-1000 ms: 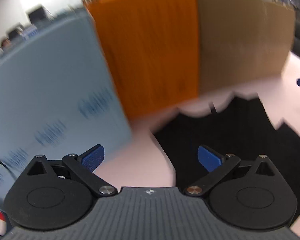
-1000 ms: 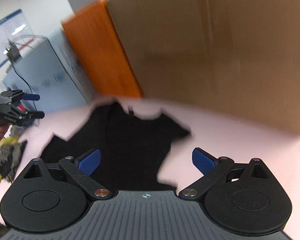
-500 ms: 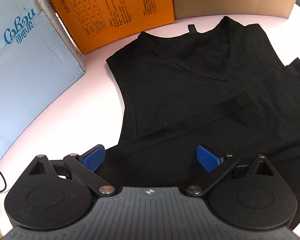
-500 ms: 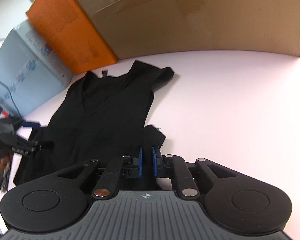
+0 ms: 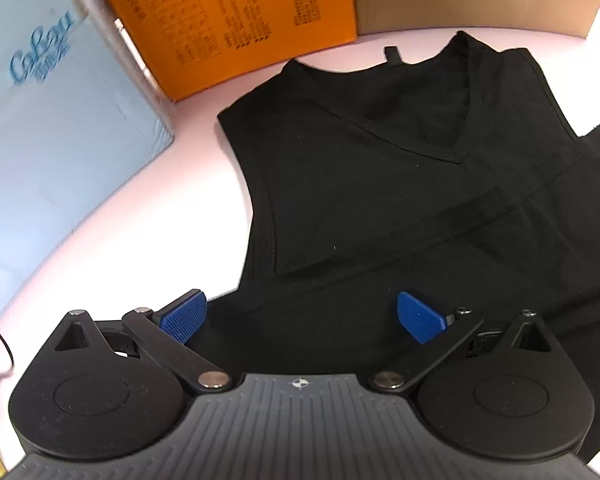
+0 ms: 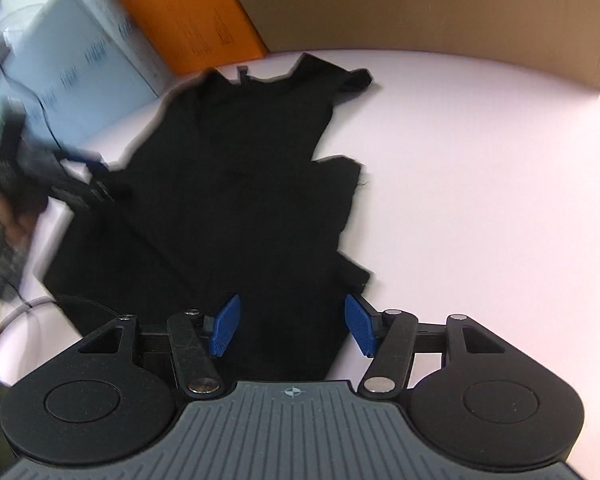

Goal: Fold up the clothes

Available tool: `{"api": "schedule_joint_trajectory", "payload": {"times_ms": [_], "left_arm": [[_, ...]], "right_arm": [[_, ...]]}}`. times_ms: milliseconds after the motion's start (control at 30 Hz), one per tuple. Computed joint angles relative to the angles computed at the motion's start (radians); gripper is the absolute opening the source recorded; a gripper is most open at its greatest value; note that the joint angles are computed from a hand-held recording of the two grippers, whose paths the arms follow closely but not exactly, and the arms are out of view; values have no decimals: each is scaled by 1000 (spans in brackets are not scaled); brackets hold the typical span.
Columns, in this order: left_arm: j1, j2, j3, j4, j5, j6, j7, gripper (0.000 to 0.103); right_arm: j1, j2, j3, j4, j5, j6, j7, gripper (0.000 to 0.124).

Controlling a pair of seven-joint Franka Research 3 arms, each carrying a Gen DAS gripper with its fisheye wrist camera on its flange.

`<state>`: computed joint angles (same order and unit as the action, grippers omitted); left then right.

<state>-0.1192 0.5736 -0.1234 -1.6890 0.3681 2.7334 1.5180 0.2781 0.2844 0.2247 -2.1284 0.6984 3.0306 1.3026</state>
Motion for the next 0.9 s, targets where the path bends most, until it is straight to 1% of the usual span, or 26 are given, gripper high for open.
{"api": "schedule_joint_trajectory", "payload": {"times_ms": [33, 67, 100, 133, 167, 200, 233, 267, 300, 367, 433, 467, 533, 567, 667, 733, 767, 800, 833, 867, 900], "left_arm": [[15, 2, -10, 1, -6, 39, 17, 102], [36, 11, -26, 7, -20, 83, 37, 102], [58, 20, -44, 14, -37, 127, 61, 102], [81, 32, -65, 24, -56, 169, 86, 101], [94, 50, -77, 42, -68, 209, 105, 98], [96, 77, -76, 71, -72, 247, 113, 96], [97, 106, -78, 107, -74, 273, 124, 92], [102, 140, -88, 151, -77, 276, 142, 85], [112, 176, -105, 198, -82, 269, 167, 82], [131, 250, -143, 298, -96, 245, 228, 69], [158, 322, -199, 397, -118, 198, 323, 65], [173, 356, -233, 441, -130, 175, 384, 64], [181, 419, -274, 533, -155, 117, 480, 60], [175, 446, -281, 580, -168, 88, 512, 59], [156, 504, -281, 682, -209, 29, 571, 59], [141, 541, -275, 750, -238, -8, 598, 59], [133, 560, -271, 787, -253, -27, 609, 61], [123, 582, -266, 829, -268, -49, 619, 63], [113, 605, -261, 874, -283, -72, 629, 68], [110, 625, -266, 915, -304, -105, 646, 67], [114, 639, -282, 949, -332, -147, 671, 61]], "right_arm": [[-54, 3, 64, 14, 104, 34, -100, 56], [-99, 11, 116, 34, 191, 69, -187, 60], [-115, 26, 135, 58, 207, 108, -215, 67], [-112, 46, 128, 88, 192, 138, -217, 69], [-139, 77, 156, 127, 198, 167, -251, 70], [-154, 113, 168, 171, 198, 181, -273, 70], [-144, 148, 146, 215, 154, 180, -240, 70], [-127, 184, 116, 262, 121, 175, -217, 70], [-115, 221, 95, 311, 90, 166, -200, 70], [-91, 292, 47, 407, 21, 141, -171, 70], [-54, 368, -17, 520, -61, 95, -141, 70], [-51, 406, -31, 582, -101, 55, -136, 70], [-57, 468, -46, 694, -179, -47, -140, 66], [-64, 497, -45, 747, -211, -99, -152, 66], [-70, 586, -43, 901, -275, -228, -197, 66], [-75, 636, -35, 986, -288, -291, -226, 65], [-73, 653, -37, 1016, -291, -318, -230, 65], [-71, 671, -39, 1049, -294, -347, -234, 61], [-69, 690, -42, 1083, -297, -376, -238, 56], [-65, 708, -47, 1116, -302, -408, -237, 35], [-57, 718, -56, 1139, -311, -440, -232, 8]]}}
